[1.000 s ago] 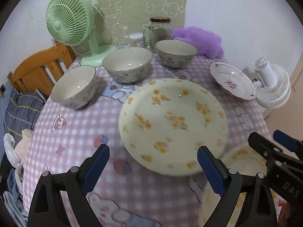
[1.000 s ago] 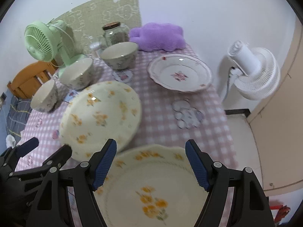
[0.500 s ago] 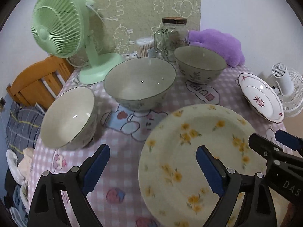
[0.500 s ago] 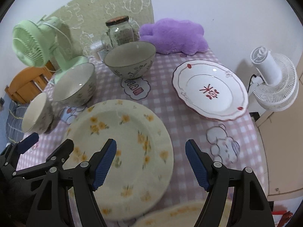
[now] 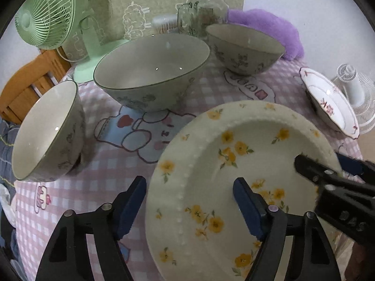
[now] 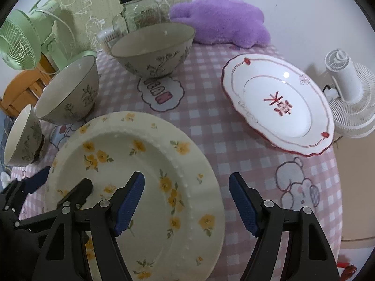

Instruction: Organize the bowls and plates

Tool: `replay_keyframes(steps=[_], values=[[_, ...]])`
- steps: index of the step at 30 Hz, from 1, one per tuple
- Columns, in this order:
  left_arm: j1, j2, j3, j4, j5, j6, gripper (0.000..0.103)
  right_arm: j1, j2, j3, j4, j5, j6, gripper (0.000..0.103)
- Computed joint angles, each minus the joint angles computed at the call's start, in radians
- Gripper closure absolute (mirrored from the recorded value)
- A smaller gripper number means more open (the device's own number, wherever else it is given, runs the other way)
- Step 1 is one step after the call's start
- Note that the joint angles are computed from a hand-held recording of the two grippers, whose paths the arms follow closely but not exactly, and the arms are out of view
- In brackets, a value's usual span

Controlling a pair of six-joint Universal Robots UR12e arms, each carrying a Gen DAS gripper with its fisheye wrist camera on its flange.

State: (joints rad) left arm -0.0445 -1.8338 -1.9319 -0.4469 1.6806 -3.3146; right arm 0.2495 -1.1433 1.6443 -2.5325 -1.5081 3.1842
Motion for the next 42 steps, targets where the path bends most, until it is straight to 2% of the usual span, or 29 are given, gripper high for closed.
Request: replay_keyframes(steps=[1, 4, 8, 13, 18, 20, 22, 25, 30, 36, 42], values=[[-0.002, 0.000, 0.000, 0.003, 0.005, 0.005, 0.025, 0.000, 0.002, -0.002, 0.003, 0.004, 0.001, 0.037], [-0.002, 0.001, 0.000, 0.002, -0.002, 0.015, 0.029, 0.005, 0.004, -0.006, 0.010, -0.015, 0.004, 0.038], [-0.006, 0.004, -0.001, 0.001, 0.007, 0.031, 0.030, 0.020, 0.007, -0.009, 0.007, -0.060, -0.001, 0.038], [-0.001, 0.023, 0.001, -0.071, 0.030, 0.009, 0.030, 0.022, 0.001, -0.011, 0.034, -0.023, -0.008, 0.038], [0.008, 0.044, -0.025, -0.068, 0.034, 0.020, 0.031, 0.036, -0.005, -0.006, 0.046, -0.011, -0.030, 0.038], [0.006, 0.048, -0.033, -0.054, 0.041, 0.028, 0.033, 0.044, -0.004, -0.008, 0.052, -0.033, -0.041, 0.038], [0.007, 0.048, -0.038, -0.041, 0.036, 0.015, 0.033, 0.050, -0.004, -0.005, 0.041, -0.056, -0.046, 0.038], [0.011, 0.049, -0.045, -0.027, 0.025, -0.012, 0.032, 0.047, -0.006, 0.002, 0.032, -0.046, -0.051, 0.038], [0.007, 0.050, -0.050, -0.015, 0.035, -0.016, 0.033, 0.054, -0.008, 0.007, 0.023, -0.074, -0.070, 0.038], [0.008, 0.054, -0.038, -0.057, 0.043, -0.040, 0.036, 0.060, -0.006, -0.010, 0.059, -0.098, -0.042, 0.038], [0.011, 0.073, -0.043, -0.077, 0.057, -0.026, 0.037, 0.069, -0.016, -0.006, 0.074, -0.105, -0.040, 0.038]])
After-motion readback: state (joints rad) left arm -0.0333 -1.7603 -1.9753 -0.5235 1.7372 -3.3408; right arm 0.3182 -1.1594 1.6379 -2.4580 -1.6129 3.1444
